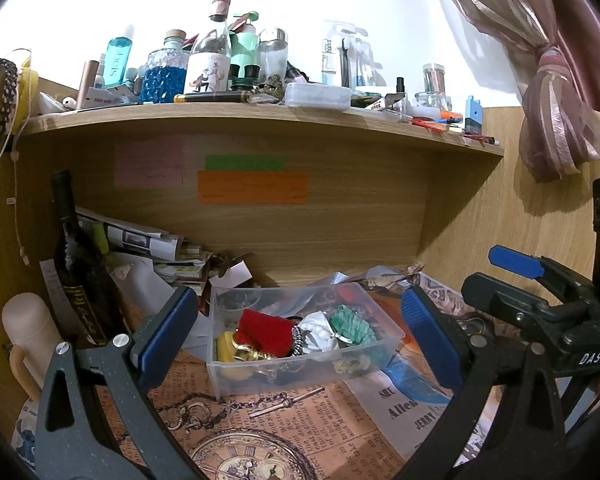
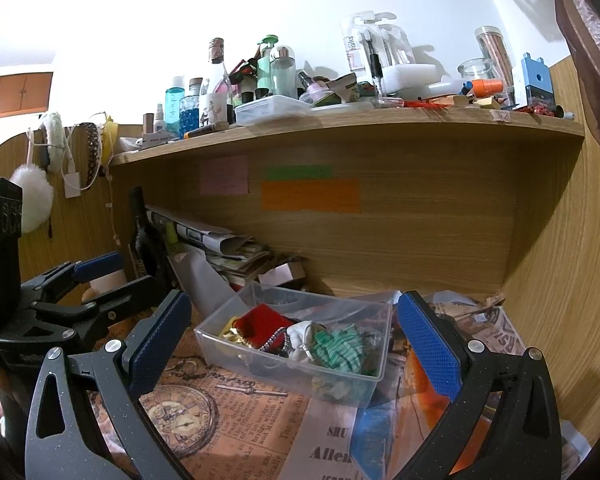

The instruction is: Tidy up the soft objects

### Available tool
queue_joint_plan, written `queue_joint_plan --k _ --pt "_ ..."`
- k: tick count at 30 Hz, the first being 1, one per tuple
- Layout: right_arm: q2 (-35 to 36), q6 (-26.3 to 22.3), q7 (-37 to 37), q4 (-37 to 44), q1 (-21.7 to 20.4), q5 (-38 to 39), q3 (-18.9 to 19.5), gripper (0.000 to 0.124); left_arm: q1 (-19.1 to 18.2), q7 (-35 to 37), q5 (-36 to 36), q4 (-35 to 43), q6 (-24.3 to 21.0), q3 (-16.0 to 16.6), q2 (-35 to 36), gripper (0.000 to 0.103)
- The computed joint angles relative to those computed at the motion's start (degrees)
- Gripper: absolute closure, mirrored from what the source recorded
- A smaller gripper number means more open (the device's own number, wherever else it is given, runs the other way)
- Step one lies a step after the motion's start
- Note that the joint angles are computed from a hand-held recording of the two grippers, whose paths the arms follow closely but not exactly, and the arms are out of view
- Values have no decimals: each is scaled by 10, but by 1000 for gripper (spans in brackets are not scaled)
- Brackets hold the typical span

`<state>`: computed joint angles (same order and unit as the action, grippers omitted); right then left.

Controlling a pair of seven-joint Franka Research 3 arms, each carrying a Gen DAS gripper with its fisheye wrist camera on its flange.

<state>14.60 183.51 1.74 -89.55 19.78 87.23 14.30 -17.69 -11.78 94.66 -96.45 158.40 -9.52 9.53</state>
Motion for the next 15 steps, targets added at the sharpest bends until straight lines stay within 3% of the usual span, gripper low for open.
queue_joint_plan --k 15 --pt "-1 -3 -5 0 3 10 -6 21 -5 14 -14 6 -1 2 5 0"
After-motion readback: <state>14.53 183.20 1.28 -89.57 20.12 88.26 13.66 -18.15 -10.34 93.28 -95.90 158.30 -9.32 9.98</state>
